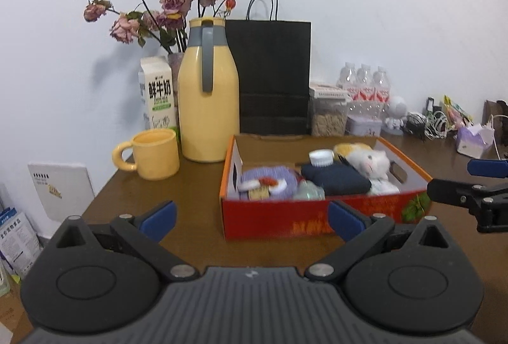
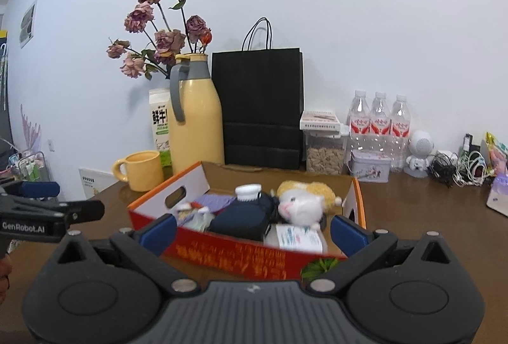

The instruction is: Organize objects

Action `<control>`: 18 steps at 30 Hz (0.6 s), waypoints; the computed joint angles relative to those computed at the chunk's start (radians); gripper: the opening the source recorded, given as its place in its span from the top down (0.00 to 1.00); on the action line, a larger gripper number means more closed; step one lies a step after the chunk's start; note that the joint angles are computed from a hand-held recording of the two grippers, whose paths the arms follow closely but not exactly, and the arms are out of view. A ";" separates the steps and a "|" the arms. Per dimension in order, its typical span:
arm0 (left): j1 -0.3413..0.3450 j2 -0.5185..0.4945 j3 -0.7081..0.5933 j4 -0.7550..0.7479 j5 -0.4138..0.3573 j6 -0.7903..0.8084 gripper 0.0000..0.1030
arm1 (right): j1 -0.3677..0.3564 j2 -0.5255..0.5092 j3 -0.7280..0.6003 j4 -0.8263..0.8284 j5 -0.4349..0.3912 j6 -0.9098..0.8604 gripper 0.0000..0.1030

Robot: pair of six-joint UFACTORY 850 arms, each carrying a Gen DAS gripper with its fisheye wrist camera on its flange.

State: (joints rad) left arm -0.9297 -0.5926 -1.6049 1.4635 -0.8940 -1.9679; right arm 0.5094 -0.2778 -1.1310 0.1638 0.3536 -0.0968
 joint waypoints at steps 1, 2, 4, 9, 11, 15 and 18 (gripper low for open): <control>-0.006 0.005 0.009 -0.005 -0.003 -0.005 0.00 | 0.002 0.009 0.013 0.007 0.000 -0.005 0.00; -0.012 0.012 0.023 -0.005 -0.005 -0.014 0.00 | 0.005 0.017 0.026 0.014 0.001 -0.010 0.00; -0.026 0.022 0.040 -0.011 -0.014 -0.026 0.00 | 0.010 0.035 0.051 0.022 0.003 -0.015 0.00; -0.051 0.037 0.069 -0.021 -0.027 -0.044 0.00 | 0.018 0.064 0.094 0.028 0.004 -0.016 0.00; -0.057 0.040 0.075 -0.024 -0.031 -0.047 0.00 | 0.020 0.072 0.106 0.026 0.005 -0.012 0.00; -0.067 0.044 0.082 -0.028 -0.037 -0.054 0.00 | 0.023 0.086 0.128 0.020 0.013 -0.005 0.00; -0.071 0.046 0.085 -0.024 -0.040 -0.058 0.00 | 0.024 0.094 0.136 0.018 0.016 -0.004 0.00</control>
State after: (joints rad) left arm -1.0007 -0.5461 -1.5194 1.4396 -0.9336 -2.0264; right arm 0.5338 -0.1840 -0.9951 0.1820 0.3692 -0.1007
